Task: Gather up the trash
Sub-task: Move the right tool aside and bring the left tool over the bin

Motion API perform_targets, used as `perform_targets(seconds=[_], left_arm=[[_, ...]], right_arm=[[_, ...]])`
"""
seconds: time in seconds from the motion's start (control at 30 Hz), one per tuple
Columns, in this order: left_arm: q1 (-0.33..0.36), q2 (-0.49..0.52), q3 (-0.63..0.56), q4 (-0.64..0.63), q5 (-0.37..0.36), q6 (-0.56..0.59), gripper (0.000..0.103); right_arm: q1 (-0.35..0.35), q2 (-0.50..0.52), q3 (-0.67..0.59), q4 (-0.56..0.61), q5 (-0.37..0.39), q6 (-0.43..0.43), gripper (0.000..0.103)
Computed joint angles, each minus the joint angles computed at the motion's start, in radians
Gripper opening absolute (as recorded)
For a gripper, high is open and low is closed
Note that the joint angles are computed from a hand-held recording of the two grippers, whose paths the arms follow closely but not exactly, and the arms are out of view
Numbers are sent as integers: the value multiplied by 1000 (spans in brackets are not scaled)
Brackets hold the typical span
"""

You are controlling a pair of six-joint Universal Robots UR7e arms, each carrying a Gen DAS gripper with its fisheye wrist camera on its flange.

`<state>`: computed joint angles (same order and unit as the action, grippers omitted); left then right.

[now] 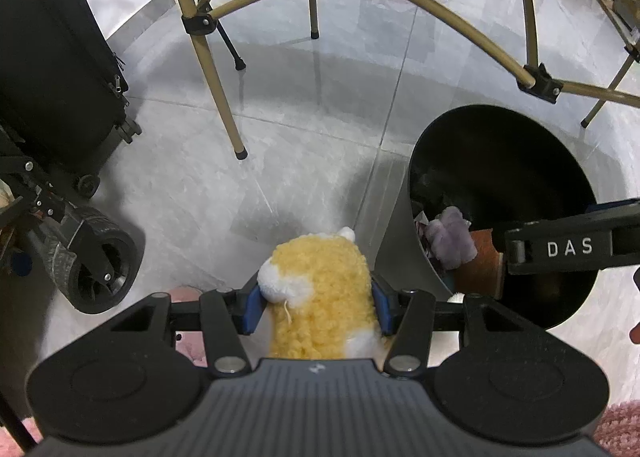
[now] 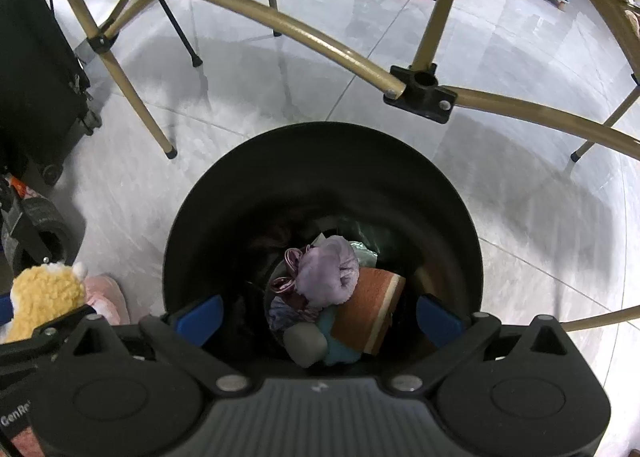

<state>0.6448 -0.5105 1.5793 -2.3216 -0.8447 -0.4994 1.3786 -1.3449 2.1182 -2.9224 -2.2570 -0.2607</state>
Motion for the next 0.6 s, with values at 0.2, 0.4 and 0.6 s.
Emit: perform_targets(seconds=[0.2,0.4,0.6], left_arm=[[-11,-20,10,-11,-1,-8,53],[-28,-40,17,-29,-4,-13,53],[-50,-36,4,-59,-12,0,53]], right_arm=[[6,-31,35,-37,-11,-9,103],[5,-88,82,-74,3,-21,103],[-8,-156,130,-123,13,-30,103]])
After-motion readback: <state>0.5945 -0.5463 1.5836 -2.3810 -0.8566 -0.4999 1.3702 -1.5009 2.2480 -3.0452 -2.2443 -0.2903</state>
